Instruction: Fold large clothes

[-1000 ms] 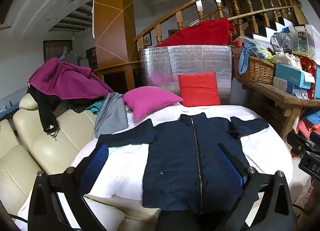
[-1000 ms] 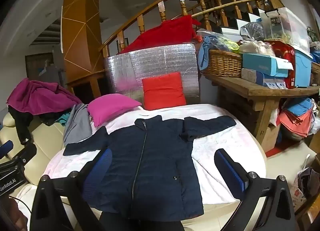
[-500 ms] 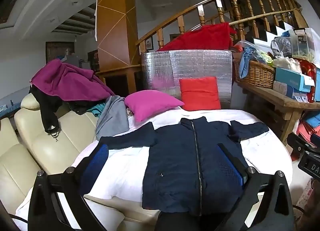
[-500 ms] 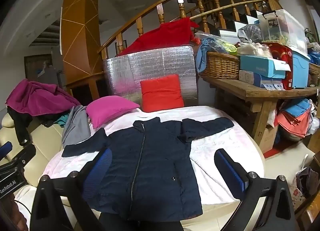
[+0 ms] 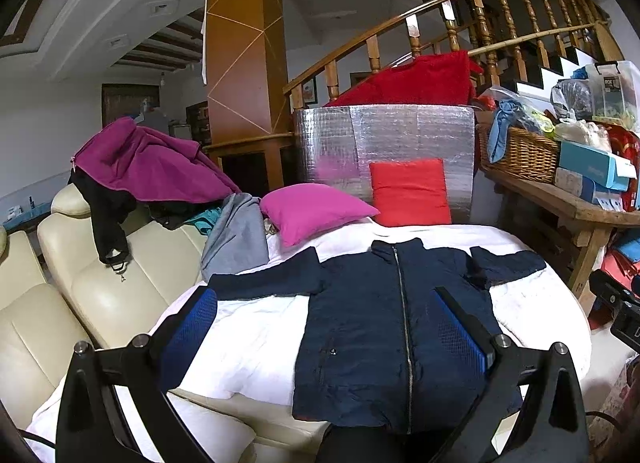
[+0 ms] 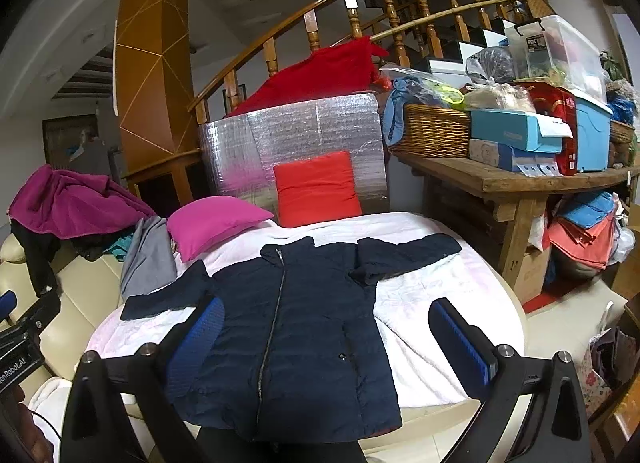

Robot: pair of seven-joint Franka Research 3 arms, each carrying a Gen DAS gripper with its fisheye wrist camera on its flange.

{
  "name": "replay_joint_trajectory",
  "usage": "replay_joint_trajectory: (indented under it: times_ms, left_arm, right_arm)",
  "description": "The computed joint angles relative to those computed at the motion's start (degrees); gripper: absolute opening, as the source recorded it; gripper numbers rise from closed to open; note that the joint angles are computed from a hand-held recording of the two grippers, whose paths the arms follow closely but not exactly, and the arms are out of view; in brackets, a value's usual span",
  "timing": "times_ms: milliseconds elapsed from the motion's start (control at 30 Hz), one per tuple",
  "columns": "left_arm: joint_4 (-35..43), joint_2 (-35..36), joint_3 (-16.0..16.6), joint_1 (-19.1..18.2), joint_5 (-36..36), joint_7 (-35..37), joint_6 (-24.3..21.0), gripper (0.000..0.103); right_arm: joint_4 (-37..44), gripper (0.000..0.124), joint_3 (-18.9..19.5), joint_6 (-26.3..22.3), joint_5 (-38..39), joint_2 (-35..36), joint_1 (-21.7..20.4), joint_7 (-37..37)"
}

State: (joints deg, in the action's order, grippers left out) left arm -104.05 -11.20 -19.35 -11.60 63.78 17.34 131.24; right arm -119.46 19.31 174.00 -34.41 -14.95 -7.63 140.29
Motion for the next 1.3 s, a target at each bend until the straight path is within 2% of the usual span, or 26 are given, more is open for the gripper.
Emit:
replay_joint_trajectory:
  times_ms: [233, 700, 1300]
  left_arm:
    - [-0.2, -0.22, -0.07, 0.04, 0.36, 0.04, -0.06, 0.103]
    - [-0.96, -1.13, -0.38, 0.43, 1.59, -1.08, -0.35, 0.103]
    - [-1.41, -1.72, -0.17, 1.12, 0.99, -1.02, -0.55, 0.103]
  right_arm:
    - [-0.7, 0.103, 0.0, 0.53, 0.52, -0.51, -0.26, 0.19]
    - [-1.91, 0.103, 2.91, 2.05, 2.58, -2.27, -3.89, -0.79]
    - [-1.3, 0.103, 4.48, 2.22, 4.33, -2.31, -5.08, -2.97]
